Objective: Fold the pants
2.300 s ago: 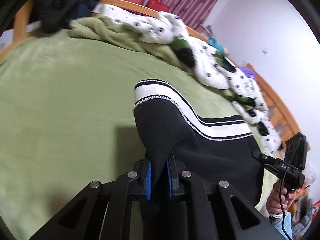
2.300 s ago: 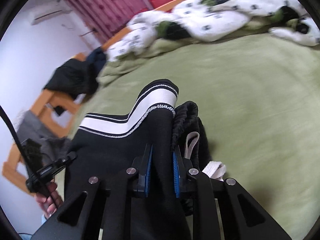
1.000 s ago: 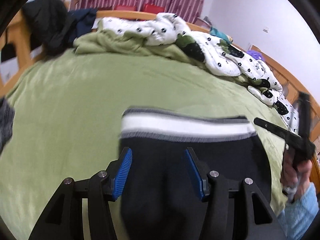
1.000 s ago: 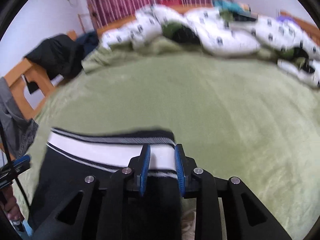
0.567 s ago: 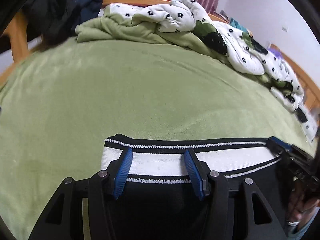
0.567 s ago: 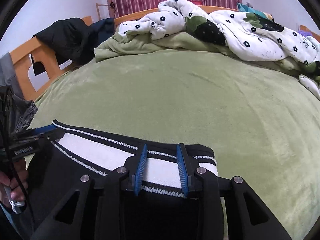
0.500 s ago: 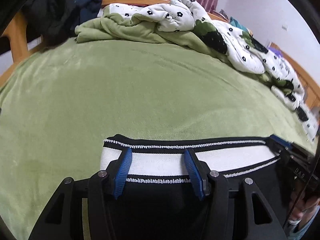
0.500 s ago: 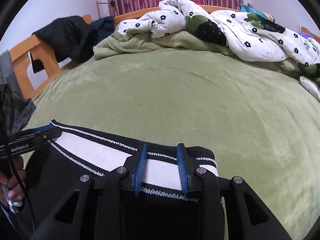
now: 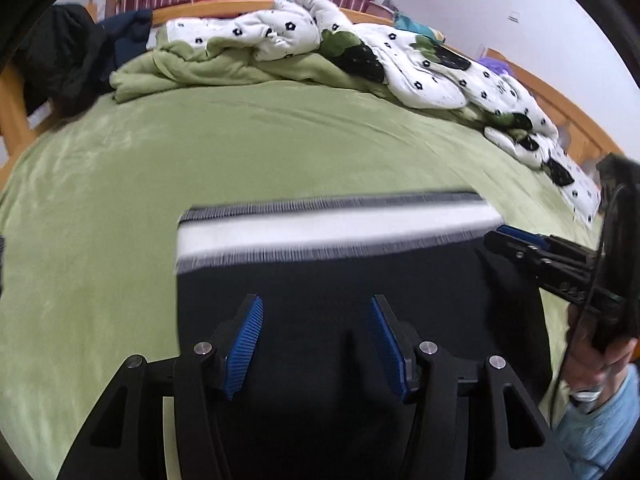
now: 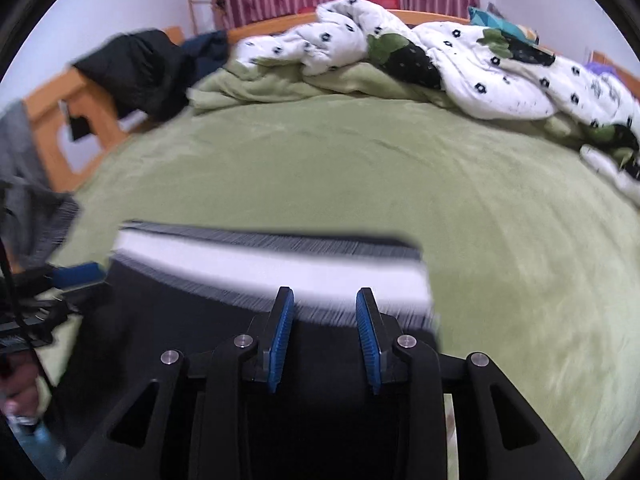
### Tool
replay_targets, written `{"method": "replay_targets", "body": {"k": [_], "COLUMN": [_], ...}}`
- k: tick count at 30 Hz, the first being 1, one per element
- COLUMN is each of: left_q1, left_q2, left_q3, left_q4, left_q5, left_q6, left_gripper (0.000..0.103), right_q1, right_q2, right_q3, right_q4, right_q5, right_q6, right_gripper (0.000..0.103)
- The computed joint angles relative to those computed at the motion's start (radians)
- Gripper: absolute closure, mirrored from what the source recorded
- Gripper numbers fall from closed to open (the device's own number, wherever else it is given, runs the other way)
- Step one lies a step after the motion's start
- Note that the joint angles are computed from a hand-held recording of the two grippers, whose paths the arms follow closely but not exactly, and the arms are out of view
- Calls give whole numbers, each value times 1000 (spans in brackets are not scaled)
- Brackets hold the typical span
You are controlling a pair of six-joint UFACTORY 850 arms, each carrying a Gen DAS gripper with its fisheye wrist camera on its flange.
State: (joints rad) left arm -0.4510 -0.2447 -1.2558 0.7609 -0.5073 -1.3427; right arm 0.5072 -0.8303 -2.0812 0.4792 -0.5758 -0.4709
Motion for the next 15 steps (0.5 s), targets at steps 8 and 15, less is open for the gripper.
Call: {"method": "replay_targets", "body": {"k": [8, 15], "left_q1": [-135, -188], "left_q2": [154, 208], "left_q3": [250, 290], "left_q4": [147, 79], "left_q5": [-36, -124], "left_q6": [-284, -322], "left_gripper": [49, 49], "right_q1": [-12, -36], "right_q2": [265, 329], "right_q3": [469, 573], "right_q4": [-33, -8], "right_q5": [211, 222], "right_q6": [-42, 20], "right_gripper": [63, 63]}}
